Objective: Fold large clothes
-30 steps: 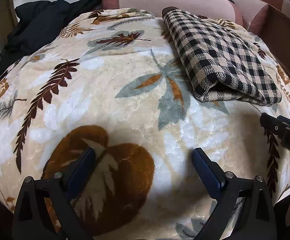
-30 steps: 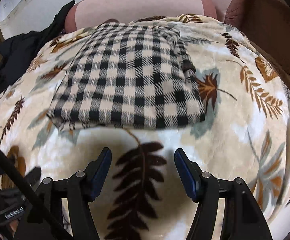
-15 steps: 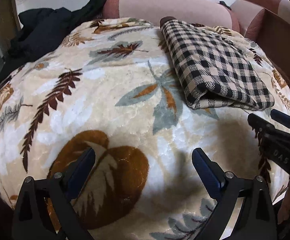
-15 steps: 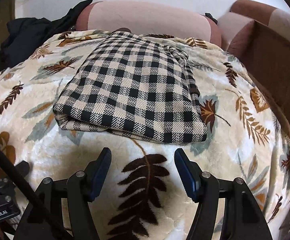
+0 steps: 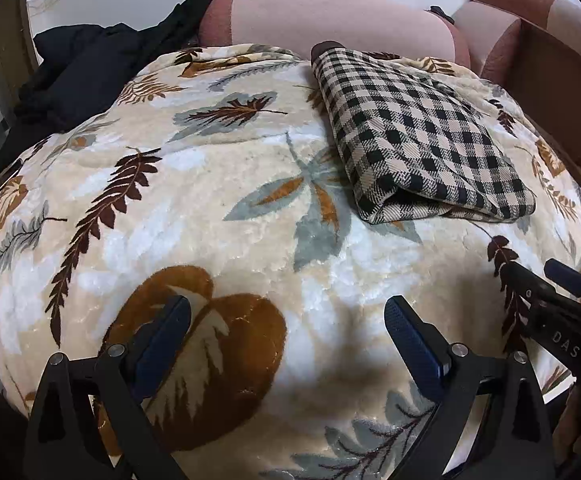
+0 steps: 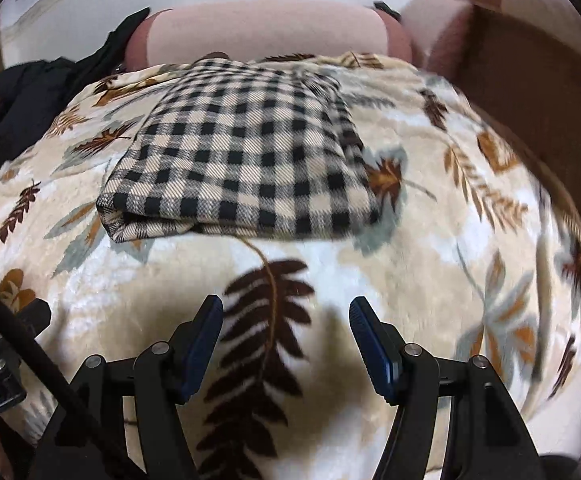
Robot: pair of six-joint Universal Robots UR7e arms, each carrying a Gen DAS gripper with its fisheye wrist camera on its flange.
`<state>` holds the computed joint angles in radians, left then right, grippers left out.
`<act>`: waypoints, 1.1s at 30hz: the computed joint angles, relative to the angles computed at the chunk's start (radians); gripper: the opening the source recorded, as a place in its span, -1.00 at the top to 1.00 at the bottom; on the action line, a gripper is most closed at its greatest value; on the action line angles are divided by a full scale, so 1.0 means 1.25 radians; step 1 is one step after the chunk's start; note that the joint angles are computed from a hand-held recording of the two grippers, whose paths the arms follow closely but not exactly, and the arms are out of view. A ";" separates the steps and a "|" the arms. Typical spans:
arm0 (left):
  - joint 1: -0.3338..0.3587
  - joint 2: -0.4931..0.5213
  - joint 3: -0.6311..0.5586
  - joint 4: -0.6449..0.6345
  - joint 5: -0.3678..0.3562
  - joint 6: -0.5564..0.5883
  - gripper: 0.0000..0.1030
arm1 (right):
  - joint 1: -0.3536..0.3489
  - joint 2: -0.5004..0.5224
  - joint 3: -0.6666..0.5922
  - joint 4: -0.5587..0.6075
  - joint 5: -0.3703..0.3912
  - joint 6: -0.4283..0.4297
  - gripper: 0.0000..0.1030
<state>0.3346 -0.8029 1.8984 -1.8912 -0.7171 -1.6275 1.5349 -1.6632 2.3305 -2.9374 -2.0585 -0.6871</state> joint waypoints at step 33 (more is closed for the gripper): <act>0.012 -0.008 0.025 -0.077 -0.044 0.041 -0.88 | 0.015 0.023 0.020 -0.060 -0.006 -0.048 -0.38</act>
